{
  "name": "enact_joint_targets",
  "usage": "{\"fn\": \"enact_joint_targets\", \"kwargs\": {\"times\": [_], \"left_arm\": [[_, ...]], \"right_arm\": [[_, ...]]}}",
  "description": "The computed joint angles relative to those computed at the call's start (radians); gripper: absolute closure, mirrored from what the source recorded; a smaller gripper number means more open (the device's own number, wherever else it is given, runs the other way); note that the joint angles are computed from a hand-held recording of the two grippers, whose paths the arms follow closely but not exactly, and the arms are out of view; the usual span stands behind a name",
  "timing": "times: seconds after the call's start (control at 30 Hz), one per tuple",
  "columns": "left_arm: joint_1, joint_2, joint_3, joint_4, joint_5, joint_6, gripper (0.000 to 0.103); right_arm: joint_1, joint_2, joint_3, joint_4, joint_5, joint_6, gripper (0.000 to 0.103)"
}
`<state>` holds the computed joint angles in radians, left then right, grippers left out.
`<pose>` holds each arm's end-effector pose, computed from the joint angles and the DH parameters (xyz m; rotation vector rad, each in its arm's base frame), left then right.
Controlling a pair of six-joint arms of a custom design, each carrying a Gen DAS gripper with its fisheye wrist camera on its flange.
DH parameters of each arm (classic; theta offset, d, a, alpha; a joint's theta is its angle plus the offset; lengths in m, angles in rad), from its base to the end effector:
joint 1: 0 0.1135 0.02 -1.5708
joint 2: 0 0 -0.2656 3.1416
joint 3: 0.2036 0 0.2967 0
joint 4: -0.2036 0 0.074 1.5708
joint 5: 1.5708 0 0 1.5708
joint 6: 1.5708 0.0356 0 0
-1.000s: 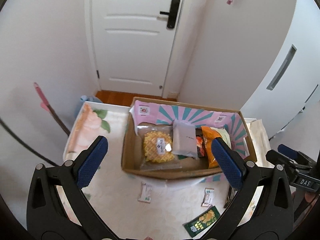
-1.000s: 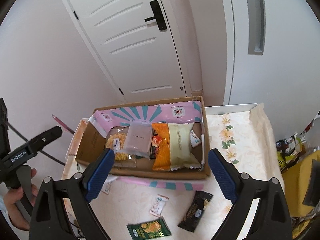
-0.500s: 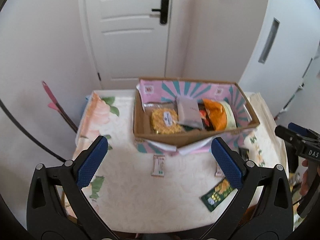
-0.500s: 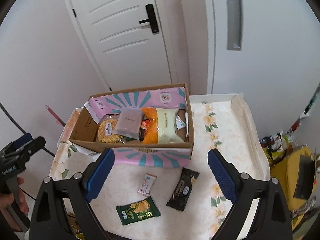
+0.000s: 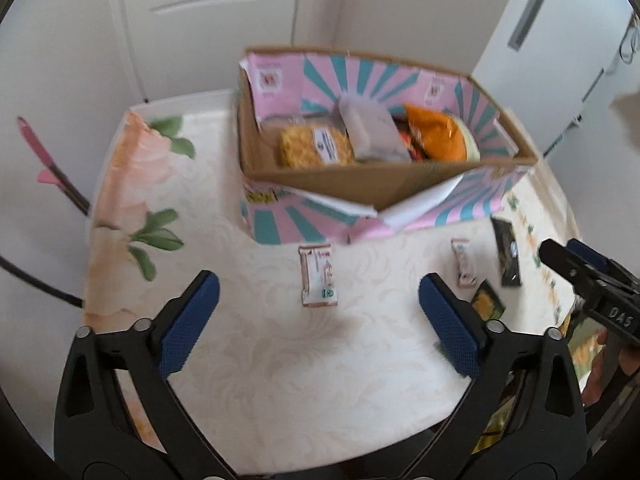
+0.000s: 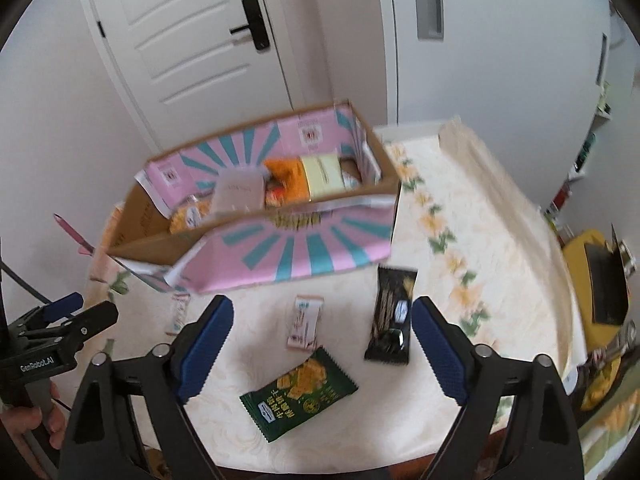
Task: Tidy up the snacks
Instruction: 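Move both tools back over the small sachet on the table, then grasp the small white sachet with both grippers together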
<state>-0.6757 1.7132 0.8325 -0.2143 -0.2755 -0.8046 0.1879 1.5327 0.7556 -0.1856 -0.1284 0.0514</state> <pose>0.2702 -0.2042 0.0943 -0.2551 2.5933 -0.1593 0.3151 0.0645 0.1282 -0.2244 2.5316 0.2574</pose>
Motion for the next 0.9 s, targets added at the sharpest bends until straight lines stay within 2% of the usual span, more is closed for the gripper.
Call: {"fn": "enact_joint_targets", "kwargs": {"times": [0.13, 0.23, 0.33, 0.57, 0.6, 0.7, 0.83, 0.9], "left_arm": [[0.021, 0.111, -0.011, 0.146, 0.047, 0.047, 0.018], [0.023, 0.169, -0.016, 0.220, 0.049, 0.056, 0.024], [0.028, 0.228, -0.005, 0.267, 0.051, 0.064, 0.028], [0.029, 0.309, 0.026, 0.317, 0.023, 0.078, 0.042], [0.028, 0.311, 0.027, 0.319, 0.020, 0.080, 0.046], [0.023, 0.319, 0.034, 0.315, 0.005, 0.093, 0.053], [0.016, 0.332, 0.053, 0.295, -0.020, 0.108, 0.062], [0.015, 0.334, 0.061, 0.278, -0.028, 0.120, 0.078]], "right_arm": [[0.054, 0.098, -0.039, 0.121, 0.070, 0.048, 0.028], [0.099, 0.196, -0.042, 0.213, 0.132, 0.056, 0.038], [0.123, 0.270, -0.044, 0.286, 0.158, 0.058, 0.042], [0.130, 0.360, -0.037, 0.399, 0.177, 0.051, 0.047], [0.131, 0.367, -0.035, 0.406, 0.174, 0.051, 0.050], [0.135, 0.391, -0.024, 0.424, 0.175, 0.048, 0.056], [0.140, 0.405, -0.024, 0.449, 0.188, 0.056, 0.060], [0.148, 0.412, -0.025, 0.461, 0.205, 0.054, 0.066]]}}
